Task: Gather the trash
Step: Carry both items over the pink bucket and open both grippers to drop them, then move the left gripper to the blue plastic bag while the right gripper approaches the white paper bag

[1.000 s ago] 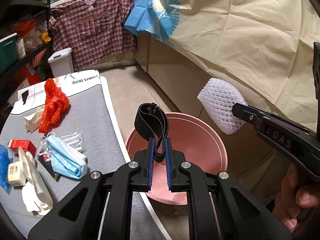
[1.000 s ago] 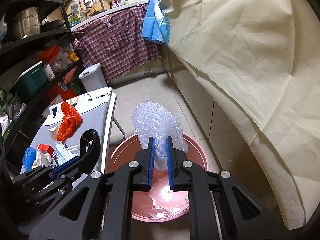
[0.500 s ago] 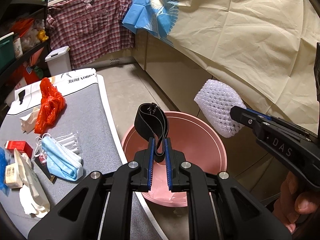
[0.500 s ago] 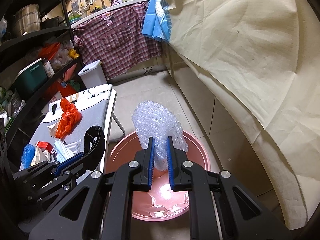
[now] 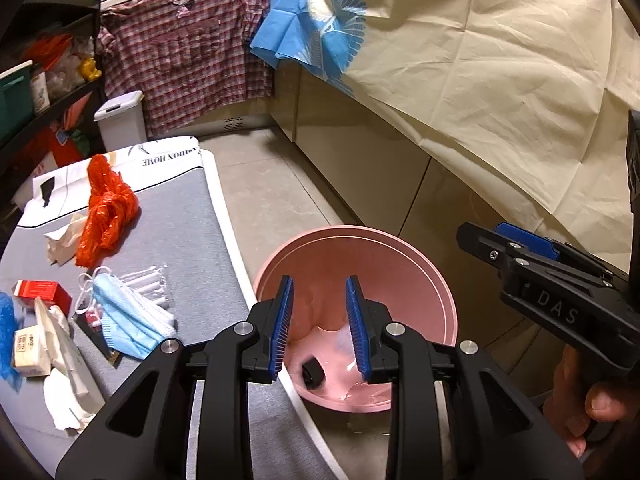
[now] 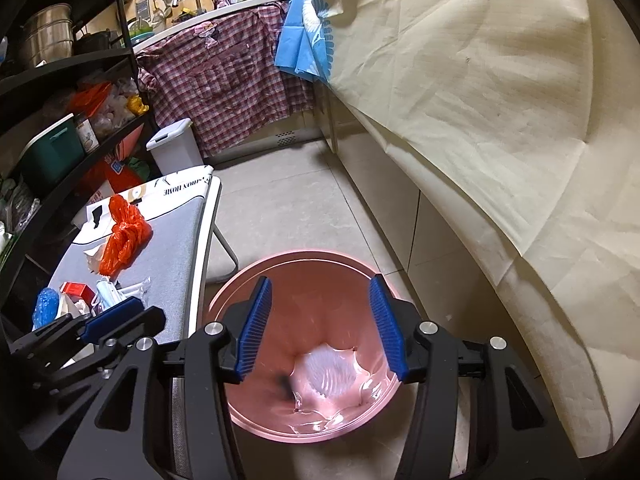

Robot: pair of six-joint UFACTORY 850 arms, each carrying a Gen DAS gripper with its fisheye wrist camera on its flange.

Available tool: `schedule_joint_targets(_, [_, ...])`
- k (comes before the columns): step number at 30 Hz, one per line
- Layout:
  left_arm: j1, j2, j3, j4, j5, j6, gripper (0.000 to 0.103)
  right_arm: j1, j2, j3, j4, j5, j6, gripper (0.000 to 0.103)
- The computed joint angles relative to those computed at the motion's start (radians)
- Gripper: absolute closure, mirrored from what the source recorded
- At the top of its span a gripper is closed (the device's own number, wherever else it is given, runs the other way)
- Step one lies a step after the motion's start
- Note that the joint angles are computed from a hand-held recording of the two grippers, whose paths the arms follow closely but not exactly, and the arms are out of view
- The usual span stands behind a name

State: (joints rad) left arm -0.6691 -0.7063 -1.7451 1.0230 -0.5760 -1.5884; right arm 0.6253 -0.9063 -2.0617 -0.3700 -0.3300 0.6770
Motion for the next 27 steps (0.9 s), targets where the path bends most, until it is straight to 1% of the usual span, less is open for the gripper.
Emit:
schedule_joint_targets(4, [-0.005,0.045,0.058,0.053,-0.009,-0.053,0.076,0.005,0.013,0.022,-0.063,0.019,0.049,0.052])
schedule_joint_targets(7, [-0.008,0.100,0.121,0.103,-0.025,-0.112,0.076,0.013,0.033,0.052,-0.164,0.047,0.128,0.052])
schedule_joint_targets(10, [-0.009,0.162,0.191,0.150,-0.049,-0.166,0.076,0.024,0.062,0.096,-0.333,0.086,0.274,0.052])
schedule_joint_targets(13, [-0.007,0.229,0.266,0.188,-0.079,-0.211,0.076,0.030,0.088,0.136,-0.446,0.135,0.382,0.054])
schedule_joint_targets(16, [0.000,0.306,0.352,0.217,-0.107,-0.244,0.076,0.042,0.116,0.172,-0.668,0.161,0.591,0.055])
schedule_joint_targets(17, [0.002,0.328,0.375,0.220,-0.116,-0.248,0.076,0.045,0.122,0.179,-0.711,0.169,0.631,0.055])
schedule_joint_targets(19, [0.010,0.387,0.439,0.228,-0.136,-0.262,0.076,0.052,0.132,0.186,-0.683,0.186,0.597,0.056])
schedule_joint_targets(22, [0.024,0.461,0.517,0.231,-0.160,-0.264,0.076,0.066,0.146,0.198,-0.708,0.206,0.601,0.057])
schedule_joint_targets(24, [0.040,0.508,0.564,0.232,-0.184,-0.252,0.076,0.078,0.156,0.204,-0.830,0.227,0.709,0.057])
schedule_joint_targets(25, [0.047,0.525,0.581,0.234,-0.194,-0.248,0.076,0.084,0.157,0.201,-0.855,0.233,0.731,0.058])
schedule_joint_targets(26, [0.055,0.542,0.599,0.236,-0.203,-0.248,0.076,0.090,0.157,0.196,-0.838,0.242,0.715,0.059])
schedule_joint_targets(27, [0.069,0.565,0.624,0.241,-0.211,-0.254,0.076,0.096,0.154,0.186,-0.779,0.259,0.658,0.061])
